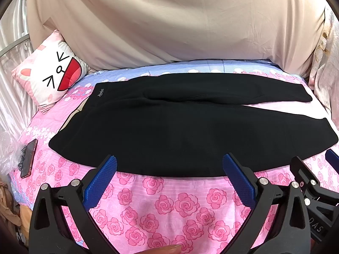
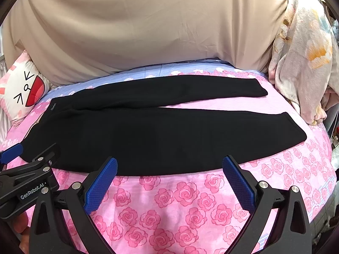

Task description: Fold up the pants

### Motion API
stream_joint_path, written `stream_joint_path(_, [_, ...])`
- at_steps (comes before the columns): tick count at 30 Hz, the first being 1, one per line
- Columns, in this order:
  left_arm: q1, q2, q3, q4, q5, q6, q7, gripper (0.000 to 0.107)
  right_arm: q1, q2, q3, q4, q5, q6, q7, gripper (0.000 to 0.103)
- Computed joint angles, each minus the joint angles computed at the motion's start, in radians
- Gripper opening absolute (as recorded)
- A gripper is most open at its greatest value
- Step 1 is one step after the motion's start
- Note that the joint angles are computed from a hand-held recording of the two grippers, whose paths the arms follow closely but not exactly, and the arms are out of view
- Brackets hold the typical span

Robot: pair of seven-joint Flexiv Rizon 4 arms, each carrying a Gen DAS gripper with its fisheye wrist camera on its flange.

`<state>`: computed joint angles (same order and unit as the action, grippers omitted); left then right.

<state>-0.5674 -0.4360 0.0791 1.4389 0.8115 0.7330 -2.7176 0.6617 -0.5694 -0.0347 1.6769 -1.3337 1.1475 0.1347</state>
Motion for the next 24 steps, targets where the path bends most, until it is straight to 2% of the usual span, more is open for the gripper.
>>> stream_joint_path(24, [0.001,0.0,-0.001,-0.004,0.0,0.002,0.011,0.098,-0.001,0.002,0.002,0.002,0.004,0.003,-0.002,0.098])
